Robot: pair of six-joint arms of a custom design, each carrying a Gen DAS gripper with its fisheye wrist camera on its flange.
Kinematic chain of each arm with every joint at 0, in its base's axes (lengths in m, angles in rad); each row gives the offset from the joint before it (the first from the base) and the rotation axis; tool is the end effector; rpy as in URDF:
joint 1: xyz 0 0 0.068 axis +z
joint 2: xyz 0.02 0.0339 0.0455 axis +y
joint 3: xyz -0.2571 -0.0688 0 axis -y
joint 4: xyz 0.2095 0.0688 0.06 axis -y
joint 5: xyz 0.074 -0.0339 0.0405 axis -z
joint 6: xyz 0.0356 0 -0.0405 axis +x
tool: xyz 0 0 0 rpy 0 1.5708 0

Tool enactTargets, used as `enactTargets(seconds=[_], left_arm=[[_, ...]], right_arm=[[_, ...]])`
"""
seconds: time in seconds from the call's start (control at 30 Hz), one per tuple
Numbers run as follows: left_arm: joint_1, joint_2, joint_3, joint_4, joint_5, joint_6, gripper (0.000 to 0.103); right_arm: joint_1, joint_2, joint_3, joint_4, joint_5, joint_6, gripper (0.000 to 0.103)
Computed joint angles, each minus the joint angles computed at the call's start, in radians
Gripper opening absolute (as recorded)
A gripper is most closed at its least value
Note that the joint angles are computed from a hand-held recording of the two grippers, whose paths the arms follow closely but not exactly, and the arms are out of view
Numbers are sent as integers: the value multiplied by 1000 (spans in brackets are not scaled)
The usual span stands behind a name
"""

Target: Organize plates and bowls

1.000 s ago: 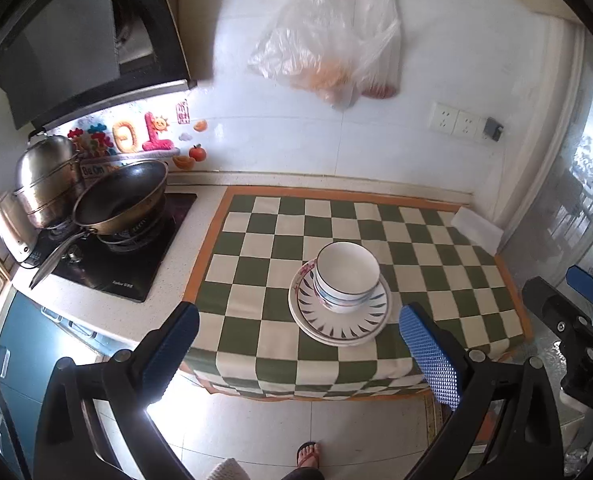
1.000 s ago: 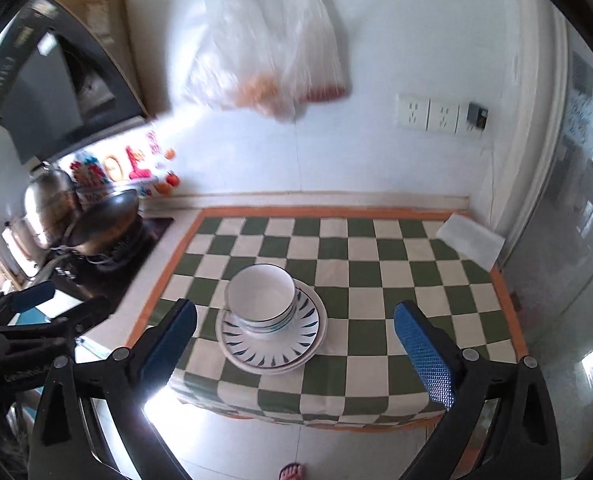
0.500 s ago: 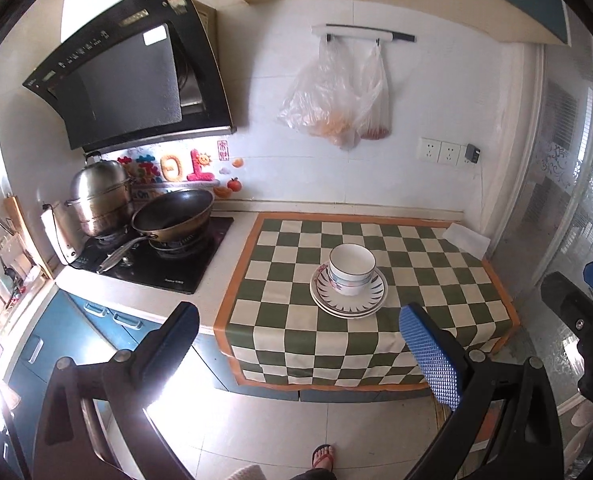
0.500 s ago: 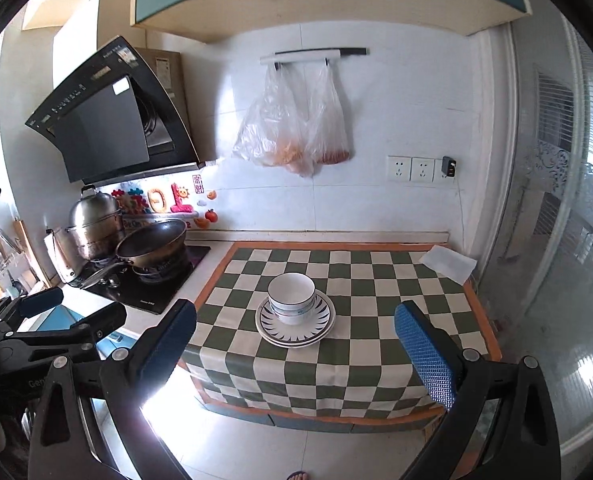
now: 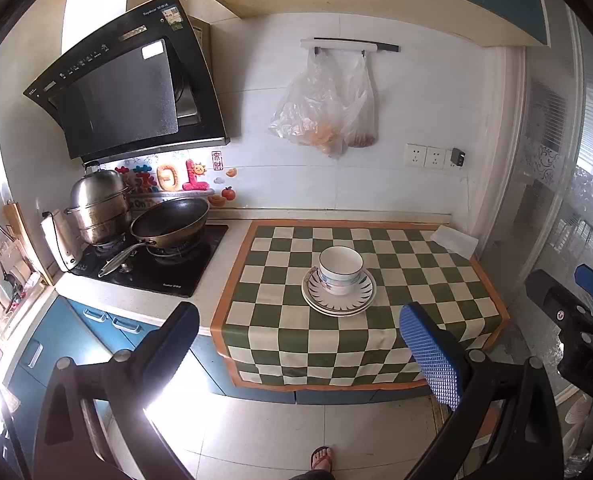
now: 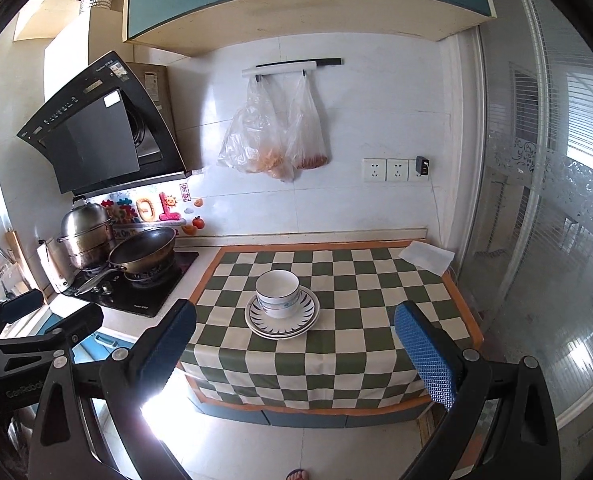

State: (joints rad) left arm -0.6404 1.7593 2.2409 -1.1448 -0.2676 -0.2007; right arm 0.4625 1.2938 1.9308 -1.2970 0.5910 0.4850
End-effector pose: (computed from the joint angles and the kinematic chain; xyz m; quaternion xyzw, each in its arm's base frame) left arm 0.2553 -0.1785 0.4496 0.1372 0.8821 -0.0679 0.4456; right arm 0.1558 0.0555 0.4701 0.1377 0.8577 -0.0408 0.4937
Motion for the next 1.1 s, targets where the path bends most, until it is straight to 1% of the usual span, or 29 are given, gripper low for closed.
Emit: enactTargets(seconds=[0.17,0.37,0.67,1.1], left_arm=[[3,-3,-9,11,6,-3,103],[7,-4,-9,13,4,-1,103],[10,-14,-21,28,-8,-8,103],[22,-15,-21,26,3,-2,103]], right_arm=[[-34,-15,-29,19,-22,-11,101],[-66,-4,-30,23,-56,-24,101],[-74,-1,-43,50,-61,-43,101],[-90,12,-49,80,-64,-62,101]])
